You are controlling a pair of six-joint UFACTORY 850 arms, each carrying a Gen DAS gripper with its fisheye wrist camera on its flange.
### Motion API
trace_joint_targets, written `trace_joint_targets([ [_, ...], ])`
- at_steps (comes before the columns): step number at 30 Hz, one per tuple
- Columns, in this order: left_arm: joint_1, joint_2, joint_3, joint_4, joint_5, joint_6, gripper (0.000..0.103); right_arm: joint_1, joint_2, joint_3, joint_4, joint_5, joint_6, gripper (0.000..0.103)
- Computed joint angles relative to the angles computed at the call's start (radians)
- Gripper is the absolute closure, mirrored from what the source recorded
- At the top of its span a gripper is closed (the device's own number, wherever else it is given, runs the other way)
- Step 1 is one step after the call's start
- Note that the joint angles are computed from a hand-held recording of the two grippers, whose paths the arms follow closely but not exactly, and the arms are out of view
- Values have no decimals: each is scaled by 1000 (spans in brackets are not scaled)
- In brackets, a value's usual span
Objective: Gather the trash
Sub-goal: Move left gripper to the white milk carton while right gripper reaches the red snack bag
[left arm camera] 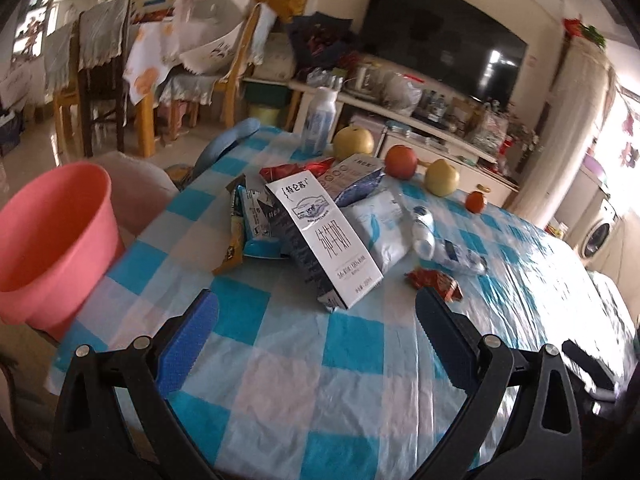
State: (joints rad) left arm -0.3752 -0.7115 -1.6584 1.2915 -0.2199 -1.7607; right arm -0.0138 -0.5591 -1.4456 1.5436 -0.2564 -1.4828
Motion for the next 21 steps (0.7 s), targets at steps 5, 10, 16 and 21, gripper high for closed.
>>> trace_joint_targets([
  [5,-2,-93,-140,-251,-57,200,4,-2,-101,-133,-232,-83,224,5],
  [10,-9,-219,-338,-473,-164,420,4,-8,-203,-280,-407,-148,400,17],
  [16,-29,-360,-573,-546,-329,561,4,-1,-310,-440,-562,-212,531,17],
  [21,-31,-496,-805,-621,-460,667,4,12,-390,-565,-650,-264,583,23],
])
